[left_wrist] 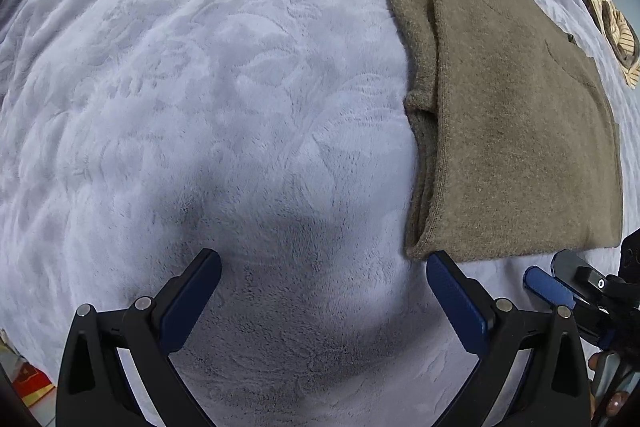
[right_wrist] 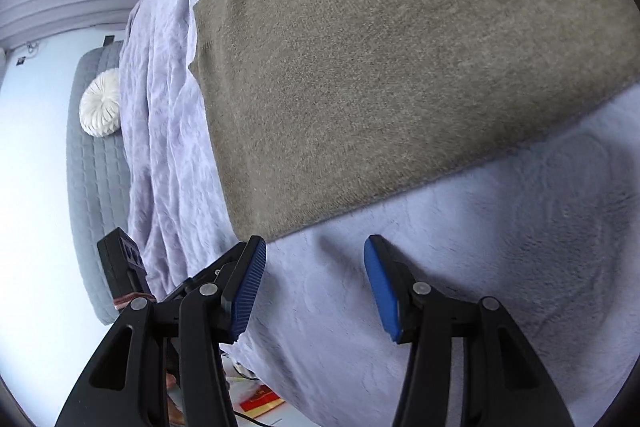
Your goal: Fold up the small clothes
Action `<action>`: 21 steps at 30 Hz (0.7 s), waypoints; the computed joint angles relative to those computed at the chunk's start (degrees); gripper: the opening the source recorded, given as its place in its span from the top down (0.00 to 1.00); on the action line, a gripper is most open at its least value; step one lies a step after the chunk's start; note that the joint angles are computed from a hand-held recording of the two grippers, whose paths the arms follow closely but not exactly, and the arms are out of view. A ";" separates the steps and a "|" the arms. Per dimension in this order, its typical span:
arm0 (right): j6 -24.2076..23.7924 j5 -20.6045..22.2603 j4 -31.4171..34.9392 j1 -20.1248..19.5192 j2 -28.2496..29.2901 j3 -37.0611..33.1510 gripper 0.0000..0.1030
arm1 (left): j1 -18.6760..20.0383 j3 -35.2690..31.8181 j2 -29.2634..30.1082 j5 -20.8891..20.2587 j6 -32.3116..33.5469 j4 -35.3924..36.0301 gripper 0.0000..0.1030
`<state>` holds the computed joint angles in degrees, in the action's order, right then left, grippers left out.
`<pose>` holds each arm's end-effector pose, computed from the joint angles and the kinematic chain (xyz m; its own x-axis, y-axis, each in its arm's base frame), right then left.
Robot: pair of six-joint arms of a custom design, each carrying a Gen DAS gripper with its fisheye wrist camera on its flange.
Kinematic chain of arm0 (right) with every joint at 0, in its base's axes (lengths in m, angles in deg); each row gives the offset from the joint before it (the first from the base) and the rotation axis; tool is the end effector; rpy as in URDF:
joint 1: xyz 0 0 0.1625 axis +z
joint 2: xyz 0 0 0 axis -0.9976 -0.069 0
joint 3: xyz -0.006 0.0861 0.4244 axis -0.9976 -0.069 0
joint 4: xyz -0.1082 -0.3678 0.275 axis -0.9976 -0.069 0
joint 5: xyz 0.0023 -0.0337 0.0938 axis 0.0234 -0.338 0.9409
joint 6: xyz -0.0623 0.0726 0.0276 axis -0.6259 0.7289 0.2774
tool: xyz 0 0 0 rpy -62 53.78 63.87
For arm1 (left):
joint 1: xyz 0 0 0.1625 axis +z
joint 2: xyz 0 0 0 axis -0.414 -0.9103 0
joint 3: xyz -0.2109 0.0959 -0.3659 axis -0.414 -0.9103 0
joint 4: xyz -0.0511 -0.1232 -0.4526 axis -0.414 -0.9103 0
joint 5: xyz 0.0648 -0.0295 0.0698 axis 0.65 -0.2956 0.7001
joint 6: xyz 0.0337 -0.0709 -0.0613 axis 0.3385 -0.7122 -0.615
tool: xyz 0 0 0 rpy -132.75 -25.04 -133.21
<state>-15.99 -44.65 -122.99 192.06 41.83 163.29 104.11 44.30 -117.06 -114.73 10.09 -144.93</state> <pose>0.3026 -0.6309 -0.0211 -0.7805 0.5586 -0.2805 0.6242 0.6720 -0.3986 0.0540 -0.7628 0.3039 -0.7778 0.2982 -0.5533 0.2474 0.9545 0.1665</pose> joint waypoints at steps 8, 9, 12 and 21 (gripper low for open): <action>3.10 0.51 -6.55 -0.23 3.23 -2.35 0.47 | 0.53 -3.17 2.48 -2.56 -0.66 0.03 0.00; 3.94 0.12 -7.17 -0.23 3.50 -2.47 0.47 | 0.90 -4.90 3.21 -4.15 -1.16 0.94 0.00; 7.65 -0.92 -10.50 -0.20 4.96 -2.97 0.47 | 1.98 -9.84 5.54 -8.74 -2.28 3.20 0.00; 9.55 4.70 -21.67 -1.96 7.95 -5.17 0.92 | 4.84 -21.72 11.84 -31.01 -5.04 11.80 0.00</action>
<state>-6.43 -39.95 -144.66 190.10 49.78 158.11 108.95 22.58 -105.21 -145.74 5.05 -133.13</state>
